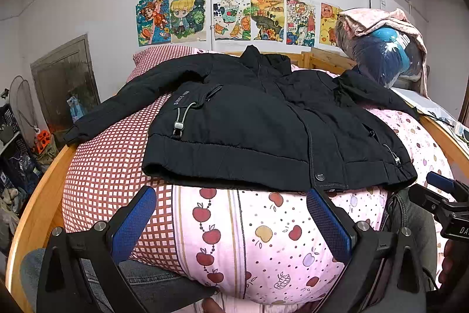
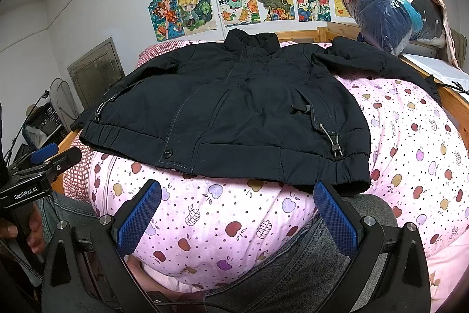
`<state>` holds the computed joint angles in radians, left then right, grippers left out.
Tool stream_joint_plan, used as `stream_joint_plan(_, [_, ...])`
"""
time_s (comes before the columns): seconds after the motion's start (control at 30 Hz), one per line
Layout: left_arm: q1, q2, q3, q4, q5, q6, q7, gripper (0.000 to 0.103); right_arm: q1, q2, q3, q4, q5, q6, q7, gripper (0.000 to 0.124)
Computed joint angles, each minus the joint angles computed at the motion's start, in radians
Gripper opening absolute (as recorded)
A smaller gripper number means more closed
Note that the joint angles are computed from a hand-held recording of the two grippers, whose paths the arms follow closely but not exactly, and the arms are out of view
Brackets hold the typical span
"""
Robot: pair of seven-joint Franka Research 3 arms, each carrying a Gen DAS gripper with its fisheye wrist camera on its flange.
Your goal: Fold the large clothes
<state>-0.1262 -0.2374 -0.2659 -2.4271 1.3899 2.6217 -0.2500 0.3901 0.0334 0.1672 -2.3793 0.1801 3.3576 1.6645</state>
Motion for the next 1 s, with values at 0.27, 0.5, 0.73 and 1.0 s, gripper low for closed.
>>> stream_joint_plan(0.27, [-0.001,0.016,0.003,0.012,-0.043,-0.028,0.045,0.103,0.032,0.005,-0.018,0.007,0.068,-0.001,-0.055,0.102])
stream_joint_plan(0.5, [0.012,0.068,0.029,0.11,-0.105,-0.034,0.216,0.103,0.066,0.049,-0.046,0.048,0.171,0.049,-0.134,0.102])
stream_joint_plan(0.73, [0.044,0.202,0.089,0.325,-0.278,0.071,0.443,0.103,0.065,0.108,-0.09,0.135,0.316,0.158,-0.199,0.102])
stream_joint_plan(1.0, [-0.008,0.548,0.136,0.79,-0.45,0.079,0.683,0.103,0.0,0.19,-0.174,0.31,0.545,0.066,-0.237,0.102])
